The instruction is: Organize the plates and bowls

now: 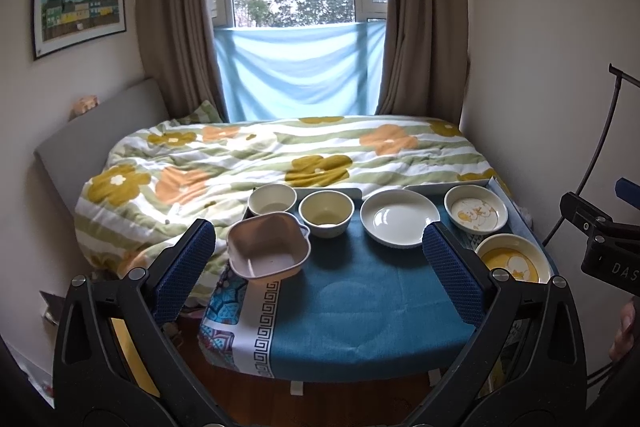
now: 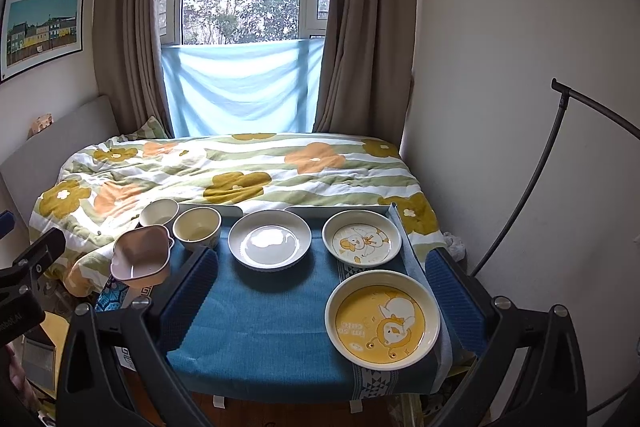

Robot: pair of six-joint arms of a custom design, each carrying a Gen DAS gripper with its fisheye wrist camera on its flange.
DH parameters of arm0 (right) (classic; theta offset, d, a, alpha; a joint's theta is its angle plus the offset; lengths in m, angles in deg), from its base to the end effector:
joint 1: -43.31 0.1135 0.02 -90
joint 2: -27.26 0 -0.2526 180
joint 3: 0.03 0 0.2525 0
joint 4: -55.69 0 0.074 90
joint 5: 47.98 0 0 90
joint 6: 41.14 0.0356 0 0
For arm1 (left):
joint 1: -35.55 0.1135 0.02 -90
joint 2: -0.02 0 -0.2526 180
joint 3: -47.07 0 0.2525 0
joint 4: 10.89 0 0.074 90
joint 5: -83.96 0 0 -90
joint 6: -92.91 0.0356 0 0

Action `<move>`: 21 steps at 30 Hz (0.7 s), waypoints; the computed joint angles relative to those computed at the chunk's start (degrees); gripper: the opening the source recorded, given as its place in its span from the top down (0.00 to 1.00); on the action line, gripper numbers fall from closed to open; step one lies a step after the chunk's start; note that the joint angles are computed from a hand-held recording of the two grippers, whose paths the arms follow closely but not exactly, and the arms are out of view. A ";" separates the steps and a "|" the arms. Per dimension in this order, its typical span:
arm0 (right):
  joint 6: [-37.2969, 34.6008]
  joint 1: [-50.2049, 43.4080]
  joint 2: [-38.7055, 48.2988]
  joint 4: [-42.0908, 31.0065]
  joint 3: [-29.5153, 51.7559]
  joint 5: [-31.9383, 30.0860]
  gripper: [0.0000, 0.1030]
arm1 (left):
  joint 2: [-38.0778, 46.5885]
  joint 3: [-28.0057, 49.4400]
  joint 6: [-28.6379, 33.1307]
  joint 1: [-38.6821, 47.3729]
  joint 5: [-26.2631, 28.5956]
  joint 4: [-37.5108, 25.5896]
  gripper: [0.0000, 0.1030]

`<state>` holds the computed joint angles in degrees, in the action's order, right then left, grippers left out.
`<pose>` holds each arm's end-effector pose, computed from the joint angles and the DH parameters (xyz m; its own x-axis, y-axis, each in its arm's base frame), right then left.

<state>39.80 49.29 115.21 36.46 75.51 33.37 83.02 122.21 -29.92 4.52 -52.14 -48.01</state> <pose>0.3481 0.0418 0.2544 -0.4789 -0.2067 -0.8532 -0.3096 0.9492 -0.0562 0.2781 -0.1374 0.2599 -0.4660 -0.1584 -0.8705 -0.3950 0.9176 0.0445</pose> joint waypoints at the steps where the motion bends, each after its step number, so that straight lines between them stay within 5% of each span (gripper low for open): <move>1: -0.04 -0.02 -0.16 -0.09 -0.03 -0.06 0.00 | 0.09 -0.04 -0.17 -0.20 -0.05 0.02 0.00; 21: 0.42 0.59 -2.08 0.55 -2.21 -0.38 0.00 | 0.68 0.61 0.85 -1.21 -1.79 0.15 0.00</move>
<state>40.21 49.87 113.13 37.01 73.30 32.99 83.70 122.82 -29.07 3.31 -53.93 -47.86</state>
